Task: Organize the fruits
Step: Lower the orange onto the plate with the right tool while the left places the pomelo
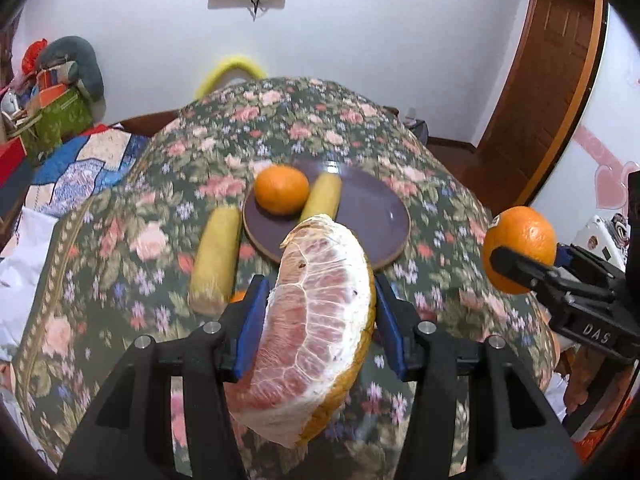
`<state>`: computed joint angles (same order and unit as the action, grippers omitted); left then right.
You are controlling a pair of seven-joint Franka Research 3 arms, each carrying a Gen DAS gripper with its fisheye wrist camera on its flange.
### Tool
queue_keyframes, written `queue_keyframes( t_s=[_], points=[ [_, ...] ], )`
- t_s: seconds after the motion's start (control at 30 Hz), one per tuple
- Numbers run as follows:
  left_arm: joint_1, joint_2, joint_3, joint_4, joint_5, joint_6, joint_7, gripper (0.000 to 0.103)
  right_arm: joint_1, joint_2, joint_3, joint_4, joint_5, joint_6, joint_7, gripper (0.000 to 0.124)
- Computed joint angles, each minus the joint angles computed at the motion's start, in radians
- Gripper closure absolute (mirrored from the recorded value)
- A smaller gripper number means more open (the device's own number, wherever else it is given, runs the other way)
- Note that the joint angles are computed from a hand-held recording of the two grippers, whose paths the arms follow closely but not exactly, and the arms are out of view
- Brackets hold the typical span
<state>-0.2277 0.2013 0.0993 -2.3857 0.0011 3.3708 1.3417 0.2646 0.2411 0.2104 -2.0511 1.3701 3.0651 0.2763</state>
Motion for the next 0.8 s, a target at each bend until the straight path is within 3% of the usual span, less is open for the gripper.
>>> queue_keyframes(
  t_s=[0.1,0.27,0.37,0.8],
  points=[
    [-0.049,0.016,0.049,0.034,-0.030,-0.003,0.025,0.052,0.003,0.028,-0.002,0.037,-0.033,-0.003,0.021,0.062],
    [-0.016,0.049,0.030,0.095,0.003,-0.004,0.013,0.052,-0.002,0.082,0.007,0.095,-0.135,-0.001,0.089,0.062],
    [0.057,0.076,-0.029,0.139,0.050,-0.009,-0.013,0.052,-0.017,0.113,0.025,0.126,-0.197,0.003,0.127,0.062],
    [0.219,0.221,-0.143,0.348,0.218,-0.071,-0.121,0.052,-0.017,0.277,0.003,0.292,-0.553,-0.019,0.404,0.062]
  ],
)
